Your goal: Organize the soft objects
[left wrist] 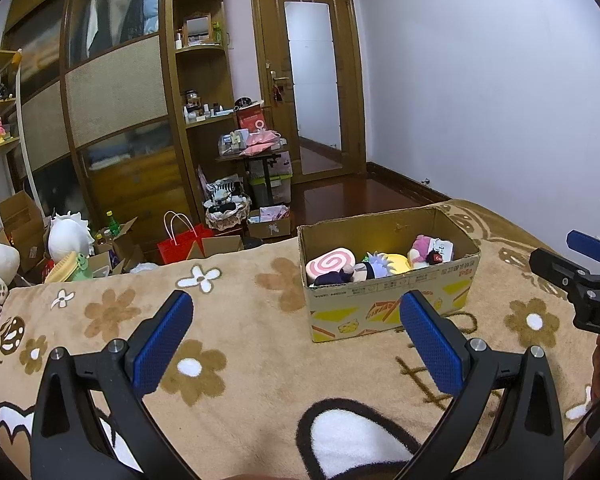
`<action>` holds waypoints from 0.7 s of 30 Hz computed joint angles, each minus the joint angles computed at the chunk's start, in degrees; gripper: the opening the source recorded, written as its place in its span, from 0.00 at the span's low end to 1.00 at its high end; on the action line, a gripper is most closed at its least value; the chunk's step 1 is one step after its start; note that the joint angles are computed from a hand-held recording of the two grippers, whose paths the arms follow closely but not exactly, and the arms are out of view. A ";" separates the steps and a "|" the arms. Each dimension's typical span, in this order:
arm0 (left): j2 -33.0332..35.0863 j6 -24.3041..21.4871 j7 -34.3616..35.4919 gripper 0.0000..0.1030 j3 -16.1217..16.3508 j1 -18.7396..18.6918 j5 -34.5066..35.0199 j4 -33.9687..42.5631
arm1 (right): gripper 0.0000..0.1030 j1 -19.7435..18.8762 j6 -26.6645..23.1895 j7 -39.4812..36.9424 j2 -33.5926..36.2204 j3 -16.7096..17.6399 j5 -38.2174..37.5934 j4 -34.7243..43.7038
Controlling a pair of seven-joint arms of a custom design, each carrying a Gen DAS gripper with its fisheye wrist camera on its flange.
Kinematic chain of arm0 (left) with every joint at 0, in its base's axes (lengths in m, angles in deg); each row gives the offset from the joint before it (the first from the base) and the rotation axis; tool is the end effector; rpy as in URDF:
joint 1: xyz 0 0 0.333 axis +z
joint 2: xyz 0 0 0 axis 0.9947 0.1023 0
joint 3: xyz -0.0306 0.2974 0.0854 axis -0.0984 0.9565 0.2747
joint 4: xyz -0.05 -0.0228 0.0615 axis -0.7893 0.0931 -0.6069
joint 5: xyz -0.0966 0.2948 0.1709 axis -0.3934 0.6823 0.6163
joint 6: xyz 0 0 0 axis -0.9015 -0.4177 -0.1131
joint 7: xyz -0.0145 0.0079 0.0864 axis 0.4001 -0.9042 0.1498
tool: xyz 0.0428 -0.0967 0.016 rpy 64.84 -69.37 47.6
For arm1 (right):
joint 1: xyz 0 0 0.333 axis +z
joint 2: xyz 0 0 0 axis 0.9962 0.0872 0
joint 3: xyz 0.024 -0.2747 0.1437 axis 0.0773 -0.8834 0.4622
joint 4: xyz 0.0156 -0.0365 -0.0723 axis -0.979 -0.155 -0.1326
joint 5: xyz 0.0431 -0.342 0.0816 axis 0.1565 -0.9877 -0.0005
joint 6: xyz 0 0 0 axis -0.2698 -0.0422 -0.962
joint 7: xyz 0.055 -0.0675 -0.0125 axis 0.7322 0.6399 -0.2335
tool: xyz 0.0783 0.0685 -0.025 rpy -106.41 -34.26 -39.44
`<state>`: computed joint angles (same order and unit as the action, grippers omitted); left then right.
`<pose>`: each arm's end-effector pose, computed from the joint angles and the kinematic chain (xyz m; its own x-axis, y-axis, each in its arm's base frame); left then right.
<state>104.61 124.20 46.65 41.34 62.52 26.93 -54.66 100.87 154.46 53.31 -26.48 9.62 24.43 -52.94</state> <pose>0.6296 -0.2981 0.4526 -0.2167 -0.9720 -0.0904 -0.4499 0.1816 -0.8744 0.6164 0.1910 0.4232 -0.0669 -0.9943 -0.0825 -0.4568 0.1040 -0.8835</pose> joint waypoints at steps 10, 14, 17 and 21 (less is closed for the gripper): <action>-0.05 -0.10 0.32 0.99 -0.06 0.03 -0.20 -0.17 | 1.00 -0.09 0.38 -0.98 0.30 0.20 0.57 0.73; -0.03 -0.07 0.73 0.99 -0.25 0.17 -0.56 -0.21 | 1.00 -0.15 0.63 -0.92 0.40 0.41 0.45 0.82; -0.13 0.29 0.85 0.99 -0.13 0.29 -0.55 -0.67 | 1.00 -0.24 0.63 -1.04 0.44 0.52 0.56 0.91; -0.11 0.88 1.43 0.99 -0.30 0.64 -1.08 -1.03 | 1.00 -0.25 0.70 -1.20 0.51 0.55 0.59 1.03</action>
<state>104.50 125.08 48.08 41.04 63.15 25.86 -55.70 100.62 155.16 52.11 -25.97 10.17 25.02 -51.91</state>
